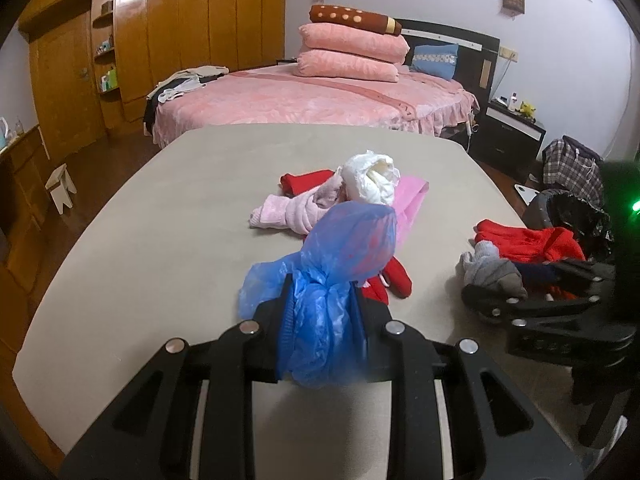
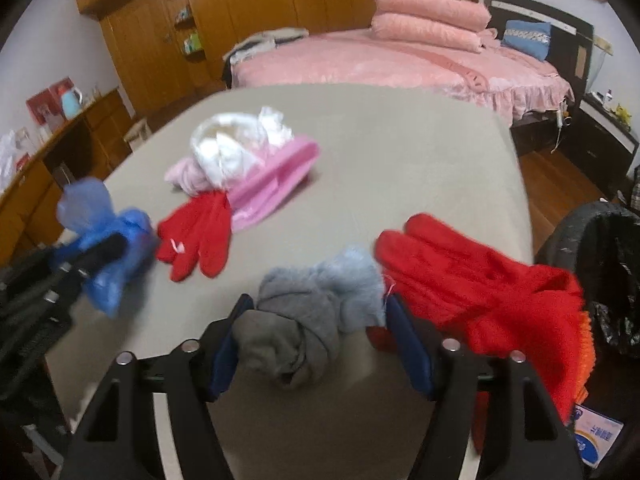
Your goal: Collect trash
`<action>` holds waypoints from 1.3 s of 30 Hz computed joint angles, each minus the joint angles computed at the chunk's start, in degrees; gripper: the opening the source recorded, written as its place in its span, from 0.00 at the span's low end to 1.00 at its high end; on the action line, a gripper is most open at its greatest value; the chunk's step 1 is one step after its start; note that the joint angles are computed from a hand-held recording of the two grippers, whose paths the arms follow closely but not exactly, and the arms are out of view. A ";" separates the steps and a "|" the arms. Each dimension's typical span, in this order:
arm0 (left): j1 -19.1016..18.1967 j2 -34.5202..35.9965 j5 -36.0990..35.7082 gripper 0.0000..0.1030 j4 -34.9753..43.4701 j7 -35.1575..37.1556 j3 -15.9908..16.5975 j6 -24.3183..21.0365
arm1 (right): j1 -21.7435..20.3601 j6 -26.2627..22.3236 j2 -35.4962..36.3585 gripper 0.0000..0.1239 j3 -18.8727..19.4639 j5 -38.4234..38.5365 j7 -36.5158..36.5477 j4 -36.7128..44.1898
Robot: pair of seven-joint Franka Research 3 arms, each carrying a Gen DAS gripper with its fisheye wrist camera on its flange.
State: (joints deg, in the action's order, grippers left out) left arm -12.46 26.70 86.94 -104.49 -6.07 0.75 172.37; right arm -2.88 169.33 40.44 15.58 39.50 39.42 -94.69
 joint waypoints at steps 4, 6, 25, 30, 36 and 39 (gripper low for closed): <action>-0.14 -0.74 0.80 0.24 -0.09 -0.52 -0.10 -0.16 | -4.39 -0.57 -1.59 0.33 4.90 3.40 -6.08 -1.66; -0.21 -1.28 1.12 0.24 0.03 -0.64 -0.37 -0.30 | -7.75 -0.11 -3.09 0.33 8.67 8.06 -11.32 -3.21; -2.61 -4.12 1.19 0.24 1.88 2.16 -4.43 -1.19 | -19.45 -5.26 -21.82 0.33 12.27 47.07 -41.95 -15.30; -4.84 -1.04 -2.21 0.24 6.70 6.99 -4.82 1.06 | -18.12 -1.84 -23.09 0.33 7.28 51.73 -44.73 -15.73; -7.23 5.65 -12.69 0.24 14.65 19.06 -6.80 4.10 | -16.43 -0.09 -23.14 0.33 1.09 54.58 -45.00 -14.93; -6.64 9.94 -20.15 0.24 19.15 29.16 -10.74 4.09 | -15.22 1.13 -22.60 0.34 -1.94 55.19 -45.03 -14.22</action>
